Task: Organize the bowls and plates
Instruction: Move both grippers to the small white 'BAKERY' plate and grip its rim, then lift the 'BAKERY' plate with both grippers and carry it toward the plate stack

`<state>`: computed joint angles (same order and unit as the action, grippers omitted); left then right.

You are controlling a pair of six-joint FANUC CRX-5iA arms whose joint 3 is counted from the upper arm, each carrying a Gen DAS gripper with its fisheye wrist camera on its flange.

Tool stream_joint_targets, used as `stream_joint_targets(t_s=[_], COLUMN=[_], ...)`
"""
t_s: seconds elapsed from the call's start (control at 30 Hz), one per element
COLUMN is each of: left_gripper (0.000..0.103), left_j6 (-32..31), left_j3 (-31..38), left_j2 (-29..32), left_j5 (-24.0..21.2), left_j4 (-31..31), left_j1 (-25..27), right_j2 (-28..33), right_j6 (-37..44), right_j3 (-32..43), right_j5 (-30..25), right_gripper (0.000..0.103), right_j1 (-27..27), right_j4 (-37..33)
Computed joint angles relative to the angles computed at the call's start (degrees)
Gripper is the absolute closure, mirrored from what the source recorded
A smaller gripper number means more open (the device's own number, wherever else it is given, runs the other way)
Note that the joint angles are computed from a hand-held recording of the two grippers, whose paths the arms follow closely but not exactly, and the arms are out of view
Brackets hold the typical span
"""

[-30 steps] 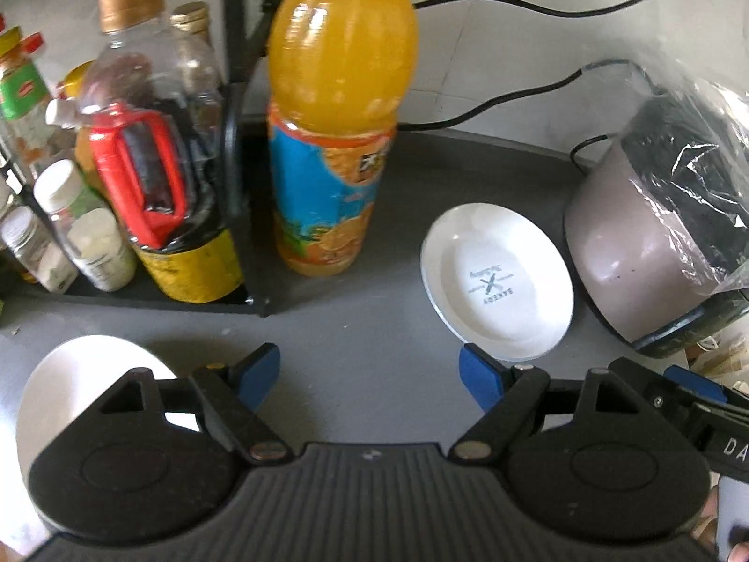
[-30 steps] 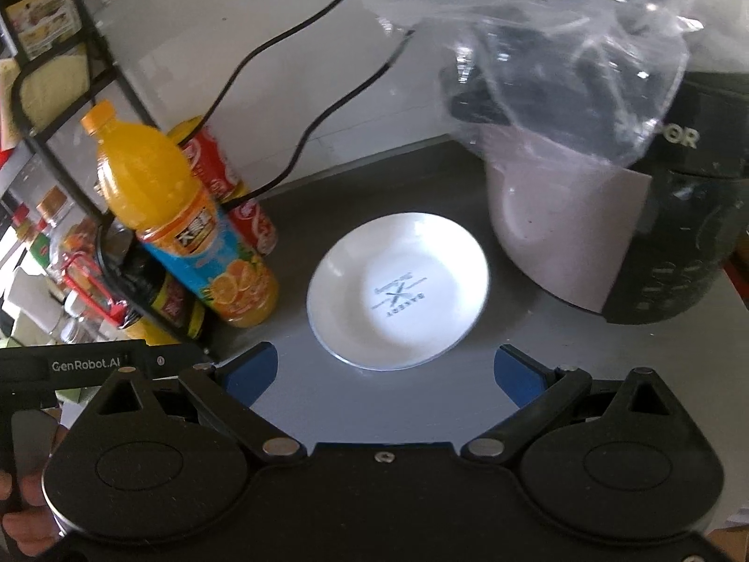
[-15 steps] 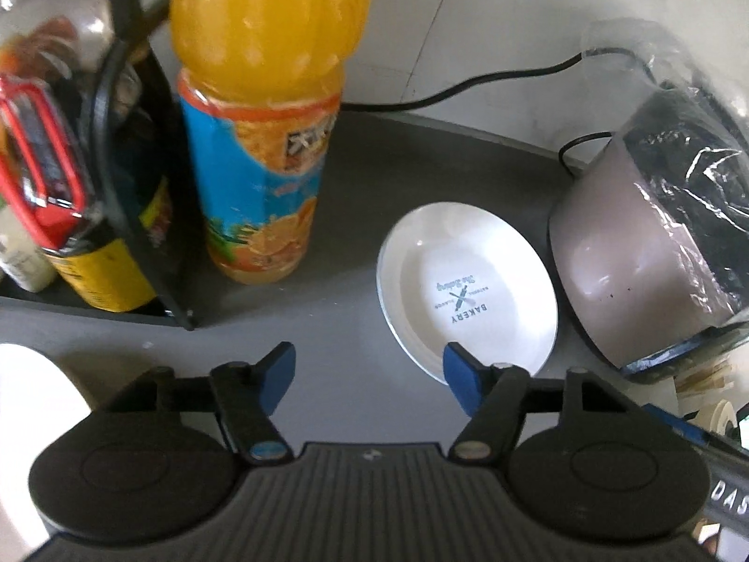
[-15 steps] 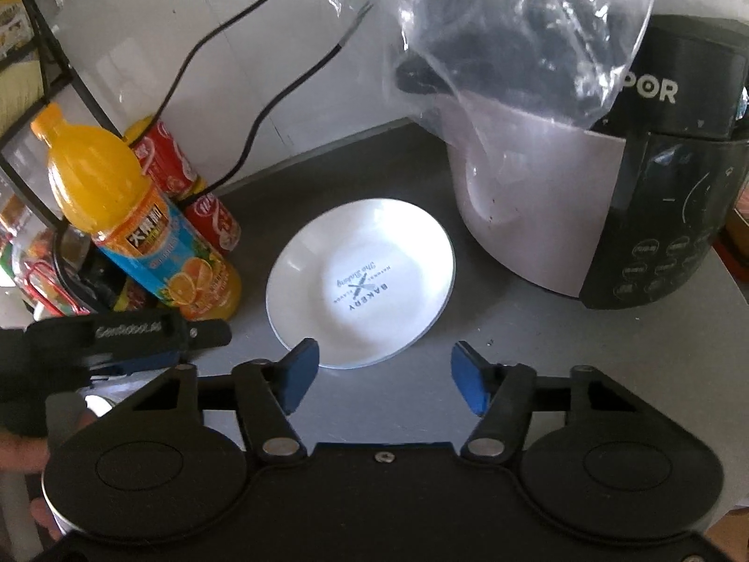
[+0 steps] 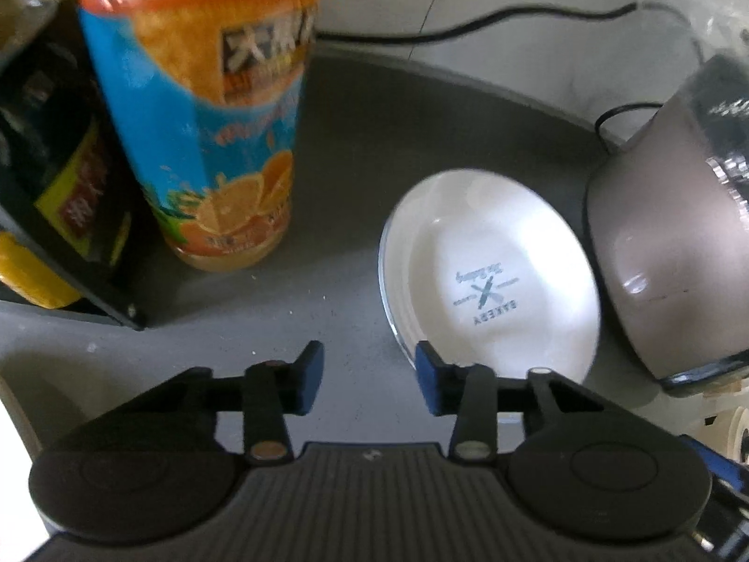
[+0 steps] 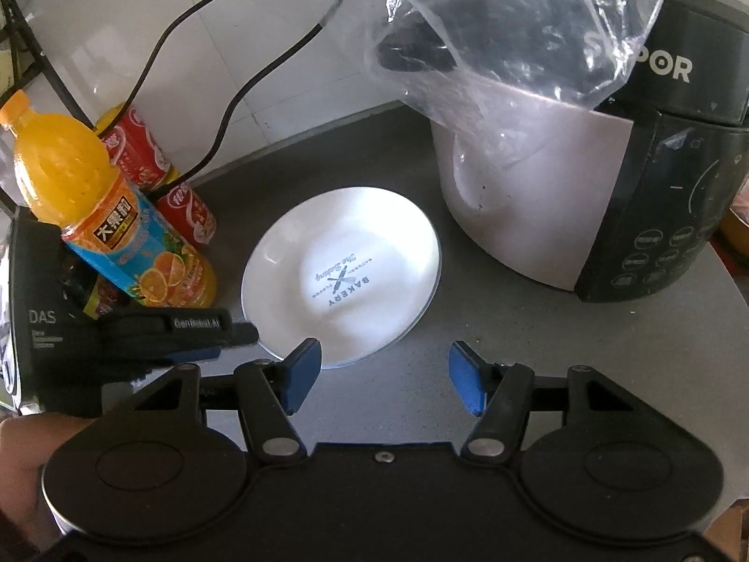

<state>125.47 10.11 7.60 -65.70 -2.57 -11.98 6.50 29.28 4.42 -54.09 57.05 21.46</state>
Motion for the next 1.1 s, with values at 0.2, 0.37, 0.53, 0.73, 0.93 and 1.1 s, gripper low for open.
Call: stream_joint_targets(t_s=[0.2,0.37,0.53,0.73,0.93,1.1], left_gripper=[0.072,0.088,0.09,0.09,0.09,0.09], left_j6=[-0.8,-1.6,-2.8,-5.2,-7.6,-7.3], left_j3=[0.6,0.8,1.5,0.1,-2.4,-5.3], left_j2=[1.0,2.1,3.0,1.7,-0.5,-3.1], left_j5=[1.4,2.3,2.0,1.2,0.0,-0.8], left_j4=[-0.6,0.7,0.9,2.3,3.8,4.4], left_j1=[-0.6,-0.6,-0.8,0.3,1.1,2.0], right_j2=[0.3,1.1,1.2,1.7,2.8,4.0], right_j6=[-0.8,-0.8,-1.1,0.2,2.8,5.3], right_j3=[0.2,1.1,1.3,2.0,3.7,5.4], right_j5=[-0.8,-1.9,-1.6,-1.5,-1.9,-2.7], right_gripper=[0.043,0.043,0.043,0.043,0.043,0.043], right_j1=[-0.2,-0.7,-1.2,-1.7,-1.8,-2.1], right_j4=[-0.3,-1.0,-1.2,-2.8,-4.9,-7.3])
